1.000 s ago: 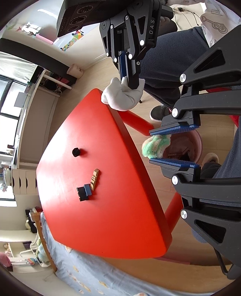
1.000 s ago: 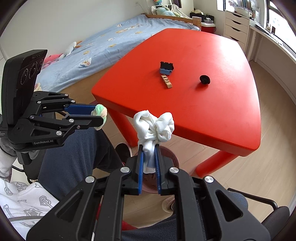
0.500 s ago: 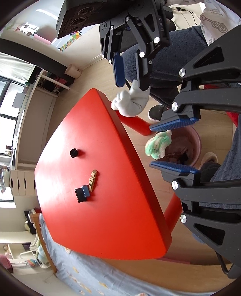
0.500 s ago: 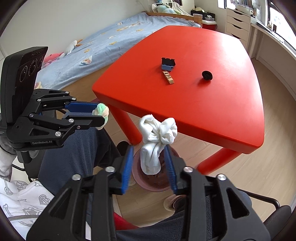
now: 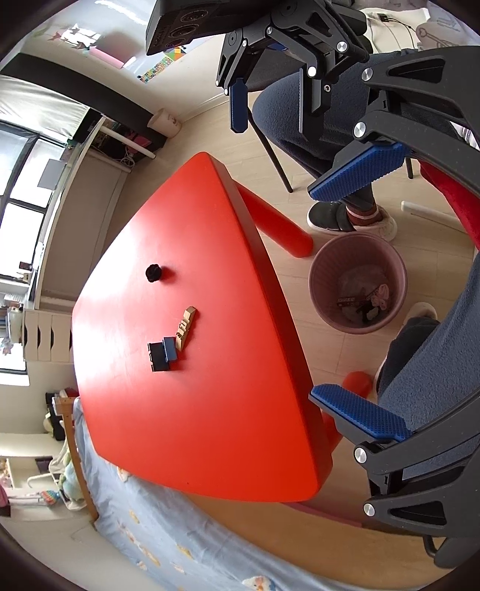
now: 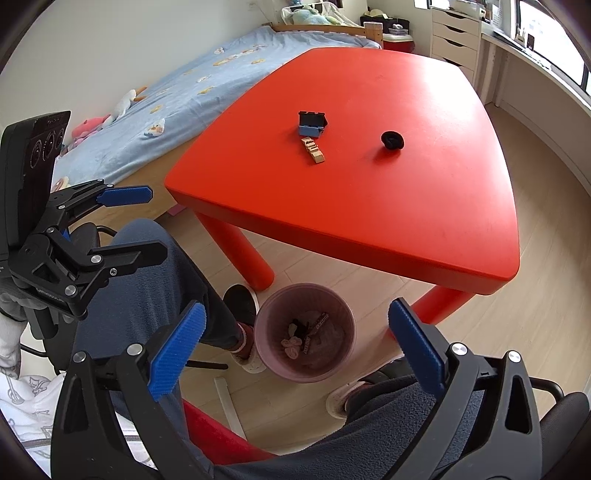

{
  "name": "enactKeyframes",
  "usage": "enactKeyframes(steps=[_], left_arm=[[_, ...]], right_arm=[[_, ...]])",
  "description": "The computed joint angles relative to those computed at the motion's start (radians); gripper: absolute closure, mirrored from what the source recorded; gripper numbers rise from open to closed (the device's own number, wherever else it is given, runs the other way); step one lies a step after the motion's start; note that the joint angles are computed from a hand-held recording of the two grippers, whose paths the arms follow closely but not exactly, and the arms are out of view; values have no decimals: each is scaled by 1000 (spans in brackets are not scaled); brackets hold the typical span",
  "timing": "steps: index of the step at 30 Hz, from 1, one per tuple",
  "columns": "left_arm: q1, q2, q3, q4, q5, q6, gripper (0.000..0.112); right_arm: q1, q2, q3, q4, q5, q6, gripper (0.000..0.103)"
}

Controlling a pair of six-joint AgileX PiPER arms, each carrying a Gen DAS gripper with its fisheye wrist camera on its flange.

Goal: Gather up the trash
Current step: 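Open the left gripper over the pink bin while the right gripper opens too, then move both open grippers toward the wooden block and black pompom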

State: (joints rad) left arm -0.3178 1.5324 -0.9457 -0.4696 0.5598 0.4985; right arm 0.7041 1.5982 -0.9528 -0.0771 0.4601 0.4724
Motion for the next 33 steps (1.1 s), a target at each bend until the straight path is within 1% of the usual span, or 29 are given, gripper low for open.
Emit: enactKeyframes(steps=[13, 19, 22, 27, 33], left_arm=[[8, 25, -23, -11, 16, 2, 17], [0, 52, -72, 13, 28, -40, 17], [-2, 76, -111, 29, 37, -66, 17], [-5, 141, -214, 68, 74, -145, 17], [-17, 241, -371, 127, 123, -270, 17]], right_arm=[[-15, -8, 15, 17, -12, -11, 5], [-37, -8, -5, 7, -1, -20, 5], [-58, -1, -35, -1, 14, -29, 5], [-106, 28, -108, 3, 42, -70, 5], [-198, 112, -230, 85, 65, -200, 5]])
